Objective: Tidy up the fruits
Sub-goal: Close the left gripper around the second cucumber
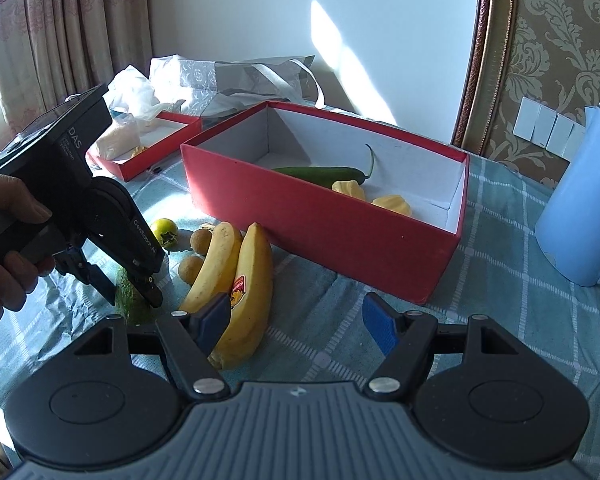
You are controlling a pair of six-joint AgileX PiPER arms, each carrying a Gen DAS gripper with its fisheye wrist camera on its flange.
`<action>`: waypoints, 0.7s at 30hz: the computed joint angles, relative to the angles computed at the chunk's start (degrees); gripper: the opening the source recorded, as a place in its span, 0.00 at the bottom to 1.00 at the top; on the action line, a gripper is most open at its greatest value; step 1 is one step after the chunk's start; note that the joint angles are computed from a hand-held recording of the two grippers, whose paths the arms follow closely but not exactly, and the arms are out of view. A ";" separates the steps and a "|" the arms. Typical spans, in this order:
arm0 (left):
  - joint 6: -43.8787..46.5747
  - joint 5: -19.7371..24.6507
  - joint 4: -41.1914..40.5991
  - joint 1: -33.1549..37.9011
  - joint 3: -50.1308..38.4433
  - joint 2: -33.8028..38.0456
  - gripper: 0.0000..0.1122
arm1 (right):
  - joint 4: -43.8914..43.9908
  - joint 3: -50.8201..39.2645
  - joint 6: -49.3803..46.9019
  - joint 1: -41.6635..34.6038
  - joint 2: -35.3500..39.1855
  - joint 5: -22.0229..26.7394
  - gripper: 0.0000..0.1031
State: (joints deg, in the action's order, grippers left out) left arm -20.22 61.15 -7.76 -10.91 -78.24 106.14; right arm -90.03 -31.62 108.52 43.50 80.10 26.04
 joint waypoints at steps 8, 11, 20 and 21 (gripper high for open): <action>6.55 0.85 -5.74 5.81 1.14 -0.97 0.32 | 0.82 -1.80 -1.46 1.41 1.62 0.98 0.70; 9.66 -0.29 -5.86 7.09 2.75 -2.44 0.30 | 1.82 -2.51 -2.86 1.68 2.19 1.10 0.70; 18.74 -2.79 -4.06 7.68 6.24 -12.00 0.29 | 2.37 -3.72 -2.92 2.01 3.58 1.47 0.70; 19.86 -2.45 -4.36 7.95 6.03 -12.83 0.29 | 2.33 -3.74 -2.78 2.04 3.60 1.59 0.70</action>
